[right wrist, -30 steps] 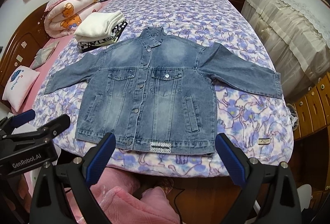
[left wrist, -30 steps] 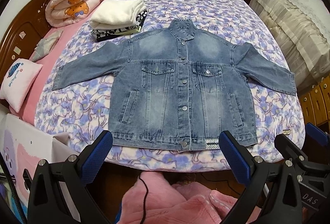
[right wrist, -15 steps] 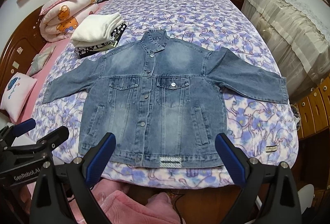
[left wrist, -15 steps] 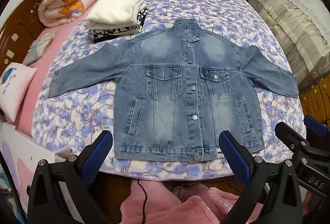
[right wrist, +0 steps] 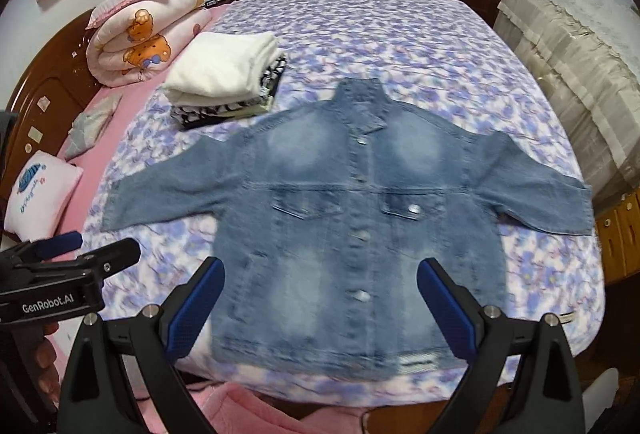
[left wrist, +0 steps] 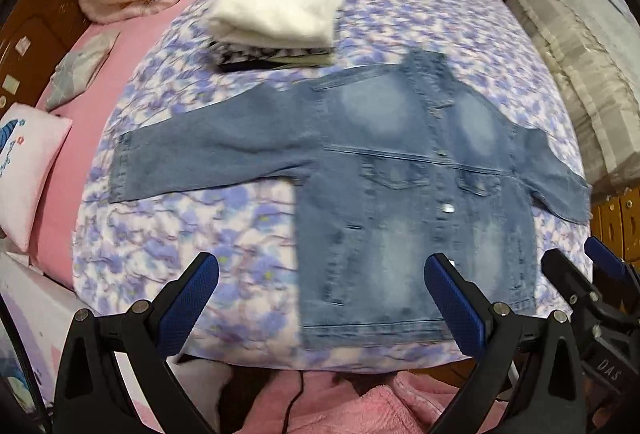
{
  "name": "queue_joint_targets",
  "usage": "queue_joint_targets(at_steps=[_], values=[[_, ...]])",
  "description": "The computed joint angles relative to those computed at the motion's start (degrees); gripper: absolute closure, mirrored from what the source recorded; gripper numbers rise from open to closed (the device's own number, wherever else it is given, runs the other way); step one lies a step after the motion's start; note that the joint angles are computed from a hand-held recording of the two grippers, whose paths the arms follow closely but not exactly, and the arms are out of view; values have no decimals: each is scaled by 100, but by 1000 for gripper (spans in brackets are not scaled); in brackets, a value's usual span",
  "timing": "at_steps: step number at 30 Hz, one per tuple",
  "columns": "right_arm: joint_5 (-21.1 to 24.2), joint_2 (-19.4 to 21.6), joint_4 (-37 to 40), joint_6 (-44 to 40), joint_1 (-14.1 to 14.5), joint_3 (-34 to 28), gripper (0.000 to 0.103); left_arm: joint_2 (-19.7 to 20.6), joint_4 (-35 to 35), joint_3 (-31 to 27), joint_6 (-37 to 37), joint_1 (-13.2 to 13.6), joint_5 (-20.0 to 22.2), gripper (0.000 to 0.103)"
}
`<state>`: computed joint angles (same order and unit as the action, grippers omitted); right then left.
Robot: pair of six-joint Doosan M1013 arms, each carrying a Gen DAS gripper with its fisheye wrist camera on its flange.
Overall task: Fold large clothes
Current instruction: 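Move the left gripper to the sleeve cuff and close on it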
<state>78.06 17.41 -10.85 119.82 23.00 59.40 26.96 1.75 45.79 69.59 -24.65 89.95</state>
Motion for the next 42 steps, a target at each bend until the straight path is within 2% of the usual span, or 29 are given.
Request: queue_joint_targets(at_steps=[4, 9, 15, 18, 22, 27, 31, 33, 35, 37, 40, 42], values=[[190, 494, 80, 216, 159, -537, 6, 105, 93, 21, 229, 396, 327, 1], [565, 1150, -386, 88, 472, -1216, 6, 145, -215, 310, 208, 990, 343, 1], [1260, 1829, -461, -493, 699, -2094, 6, 198, -732, 767, -262, 1614, -49, 1], [1646, 2111, -339, -890, 772, -2473, 6, 190, -713, 1048, -655, 1828, -474, 1], [2152, 2427, -248, -1111, 850, -2818, 6, 179, -336, 1483, -1101, 2019, -1316, 1], [2549, 2753, 247, -1097, 811, -3095, 6, 203, -571, 1976, -1700, 2307, -2327, 1], [2631, 2898, 248, -1183, 813, -3186, 6, 286, -605, 2242, -2185, 2450, -2838, 2], [2651, 2968, 286, -1179, 788, -3244, 6, 319, -800, 2397, -2388, 2534, -3066, 8], [2478, 2951, 361, -1018, 748, -3163, 6, 329, -1031, 2598, -2615, 2606, -3339, 14], [2301, 2917, 429, -814, 704, -3054, 6, 278, -1047, 2836, -2806, 2625, -3784, 14], [2441, 2997, 323, -624, 689, -3132, 6, 157, -920, 3154, -3050, 2587, -4430, 15], [2460, 2994, 336, -636, 676, -3095, 6, 74, -865, 3329, -3225, 2565, -4765, 22]])
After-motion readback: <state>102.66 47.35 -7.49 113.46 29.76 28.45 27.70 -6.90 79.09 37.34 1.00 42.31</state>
